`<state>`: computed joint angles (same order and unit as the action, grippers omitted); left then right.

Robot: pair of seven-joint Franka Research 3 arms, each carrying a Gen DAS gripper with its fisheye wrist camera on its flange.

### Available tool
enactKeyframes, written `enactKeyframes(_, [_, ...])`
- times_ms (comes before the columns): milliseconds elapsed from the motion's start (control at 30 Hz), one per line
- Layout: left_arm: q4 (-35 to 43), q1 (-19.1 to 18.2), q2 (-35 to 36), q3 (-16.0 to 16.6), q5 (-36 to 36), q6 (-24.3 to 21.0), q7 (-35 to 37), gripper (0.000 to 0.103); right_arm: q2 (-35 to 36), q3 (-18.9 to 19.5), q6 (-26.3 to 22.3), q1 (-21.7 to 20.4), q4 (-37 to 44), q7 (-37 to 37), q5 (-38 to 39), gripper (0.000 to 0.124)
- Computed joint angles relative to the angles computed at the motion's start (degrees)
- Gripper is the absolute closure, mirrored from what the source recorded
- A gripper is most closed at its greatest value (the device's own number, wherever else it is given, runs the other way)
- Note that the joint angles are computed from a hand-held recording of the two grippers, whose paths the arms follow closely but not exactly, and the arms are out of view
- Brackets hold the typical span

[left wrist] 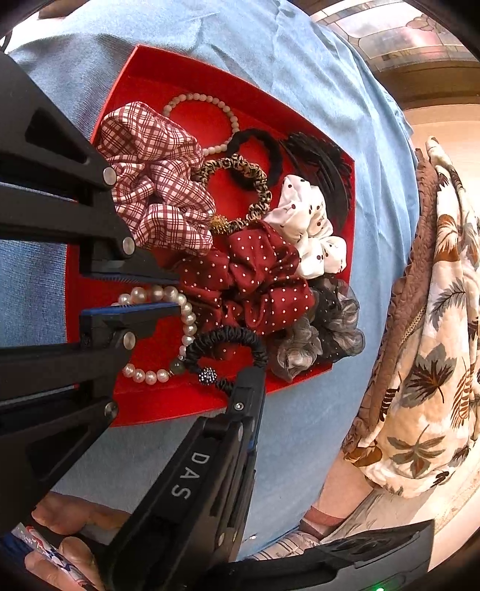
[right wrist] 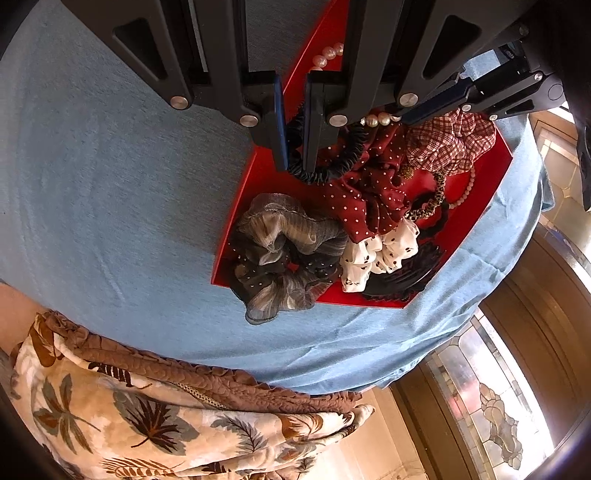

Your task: Organize jewelry

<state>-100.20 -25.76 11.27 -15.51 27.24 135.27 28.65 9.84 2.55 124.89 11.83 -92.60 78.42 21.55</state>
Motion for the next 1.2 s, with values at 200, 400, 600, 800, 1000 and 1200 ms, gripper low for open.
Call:
enactKeyframes(200, [-0.45, -0.03, -0.50, 0.02, 0.23, -0.07, -0.36, 0.093, 0.02, -0.03, -0.39, 0.13, 0.13, 0.89, -0.30, 0.114])
enactKeyframes(400, [-1.30, -0.37, -1.74, 0.01, 2.58, 0.36, -2.10, 0.074, -0.83, 0.10, 0.22, 0.17, -0.23, 0.50, 0.44, 0.099])
enactKeyframes(600, [-2.29, -0.61, -3.45, -0.23, 5.55, -0.06, -4.78, 0.054, -2.85, -0.01, 2.17, 0.03, -1.62, 0.96, 1.84, 0.087])
enactKeyframes(800, [-3.58, -0.74, -5.25, -0.64, 8.69, -0.80, -8.64, 0.039, -6.02, -0.31, 3.59, -0.27, -4.26, 1.40, 3.08, 0.079])
enactKeyframes(1000, [-5.10, -1.24, -7.15, -1.44, 13.32, -2.94, -13.33, 0.037, -10.92, -0.83, 5.40, -0.58, -9.23, 1.40, 2.99, 0.073])
enactKeyframes(1200, [-6.03, -2.90, -9.86, -3.31, 24.76, -11.65, -23.05, 0.025, -16.16, -1.35, 6.76, -0.99, -14.32, 2.20, 2.53, 0.070])
